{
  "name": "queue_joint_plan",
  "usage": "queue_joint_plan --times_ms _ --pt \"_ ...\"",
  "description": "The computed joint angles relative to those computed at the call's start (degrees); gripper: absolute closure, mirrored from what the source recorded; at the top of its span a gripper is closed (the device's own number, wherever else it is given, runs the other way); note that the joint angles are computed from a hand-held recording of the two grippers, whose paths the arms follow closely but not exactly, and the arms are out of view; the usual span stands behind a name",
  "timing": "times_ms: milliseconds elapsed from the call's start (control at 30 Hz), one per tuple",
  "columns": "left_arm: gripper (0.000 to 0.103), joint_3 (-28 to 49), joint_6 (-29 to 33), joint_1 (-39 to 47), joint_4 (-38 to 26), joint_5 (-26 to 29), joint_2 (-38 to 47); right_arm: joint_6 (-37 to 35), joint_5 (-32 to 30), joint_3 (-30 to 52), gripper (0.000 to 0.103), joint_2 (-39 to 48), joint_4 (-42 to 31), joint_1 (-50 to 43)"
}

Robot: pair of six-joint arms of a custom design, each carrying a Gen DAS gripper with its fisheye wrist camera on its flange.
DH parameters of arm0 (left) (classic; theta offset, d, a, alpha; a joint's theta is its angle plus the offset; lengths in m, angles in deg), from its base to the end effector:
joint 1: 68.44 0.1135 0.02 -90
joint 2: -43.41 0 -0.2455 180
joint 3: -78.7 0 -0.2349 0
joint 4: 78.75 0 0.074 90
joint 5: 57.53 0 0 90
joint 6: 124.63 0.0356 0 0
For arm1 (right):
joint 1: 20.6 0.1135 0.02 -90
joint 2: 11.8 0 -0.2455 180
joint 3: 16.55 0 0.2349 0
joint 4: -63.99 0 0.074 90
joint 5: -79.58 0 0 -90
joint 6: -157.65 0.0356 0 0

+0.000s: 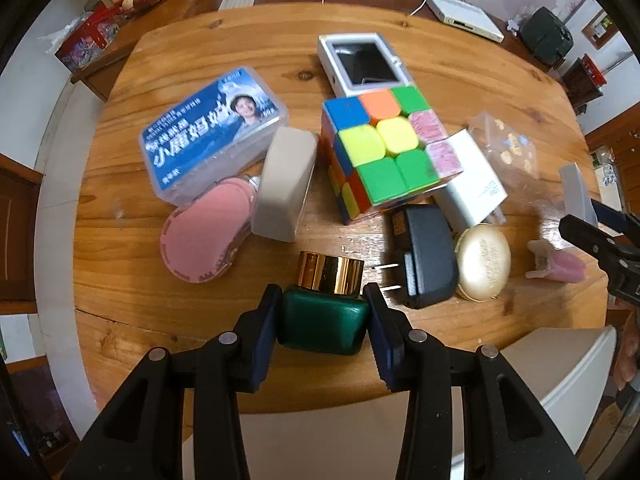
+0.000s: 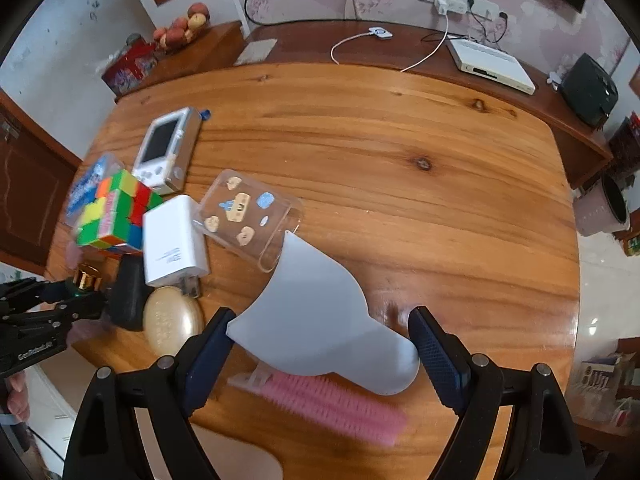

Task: Organize rigid objects
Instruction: 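Carry the green jar and white scraper into the tray and release both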

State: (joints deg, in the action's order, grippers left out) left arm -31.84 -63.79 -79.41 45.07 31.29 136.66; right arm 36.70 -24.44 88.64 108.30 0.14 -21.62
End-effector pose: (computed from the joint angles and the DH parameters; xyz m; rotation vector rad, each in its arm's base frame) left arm 0.2632 -0.0503 0.1559 -0.4720 2.9318 -0.0607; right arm 0.3914 0.0017 0.1590 -0.7760 2.7685 0.2619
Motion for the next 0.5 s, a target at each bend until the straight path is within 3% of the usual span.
queue_joint_plan --times_ms 300,500 --pt "0.058 0.4 -2.39 -1.91 -8.67 -2.68 -16.39 -2.07 -8.28 -7.55 0.015 -13.76 -4.0 -4.19" --pt "0.058 1.05 -8.15 -10.13 -18.08 -7.82 -28.98 -6.39 -14.05 -12.88 0.015 -26.61 -10.88 -7.49"
